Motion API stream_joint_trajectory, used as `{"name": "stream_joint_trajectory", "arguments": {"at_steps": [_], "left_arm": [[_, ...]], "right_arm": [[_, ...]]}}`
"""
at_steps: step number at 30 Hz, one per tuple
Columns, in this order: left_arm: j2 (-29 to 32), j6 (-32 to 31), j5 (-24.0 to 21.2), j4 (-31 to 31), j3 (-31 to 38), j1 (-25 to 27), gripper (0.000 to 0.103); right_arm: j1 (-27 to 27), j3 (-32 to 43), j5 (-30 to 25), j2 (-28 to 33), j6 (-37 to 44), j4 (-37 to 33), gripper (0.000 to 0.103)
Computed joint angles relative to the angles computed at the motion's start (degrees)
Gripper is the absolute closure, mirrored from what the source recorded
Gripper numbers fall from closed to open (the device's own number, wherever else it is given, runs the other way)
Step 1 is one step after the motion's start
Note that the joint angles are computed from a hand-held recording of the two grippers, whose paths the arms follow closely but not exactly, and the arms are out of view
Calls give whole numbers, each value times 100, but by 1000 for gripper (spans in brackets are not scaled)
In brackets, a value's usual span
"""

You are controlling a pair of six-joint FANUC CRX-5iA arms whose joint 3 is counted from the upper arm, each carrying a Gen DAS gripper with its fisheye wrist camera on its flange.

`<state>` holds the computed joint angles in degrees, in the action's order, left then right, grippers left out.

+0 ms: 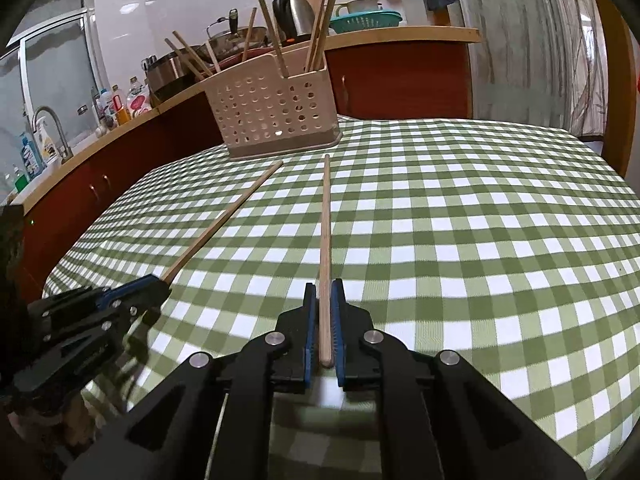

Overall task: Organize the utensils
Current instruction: 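Lift both held chopsticks and carry them toward the beige caddy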

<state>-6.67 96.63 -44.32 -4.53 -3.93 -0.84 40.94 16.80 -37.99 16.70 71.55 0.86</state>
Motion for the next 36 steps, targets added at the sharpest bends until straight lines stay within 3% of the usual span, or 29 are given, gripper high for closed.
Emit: {"name": "stream_joint_trajectory", "arguments": {"at_steps": [11, 19, 22, 36], "left_arm": [[-34, -73, 65, 94, -59, 34, 96], [-100, -102, 142, 135, -119, 52, 96], [-135, -125, 193, 149, -147, 55, 96], [-443, 79, 538, -285, -78, 129, 96]], "right_arm": [[36, -106, -38, -74, 8, 65, 94], [90, -111, -9, -46, 3, 195, 88], [108, -119, -14, -49, -49, 267, 96], [219, -579, 848, -405, -577, 1250, 96]]}}
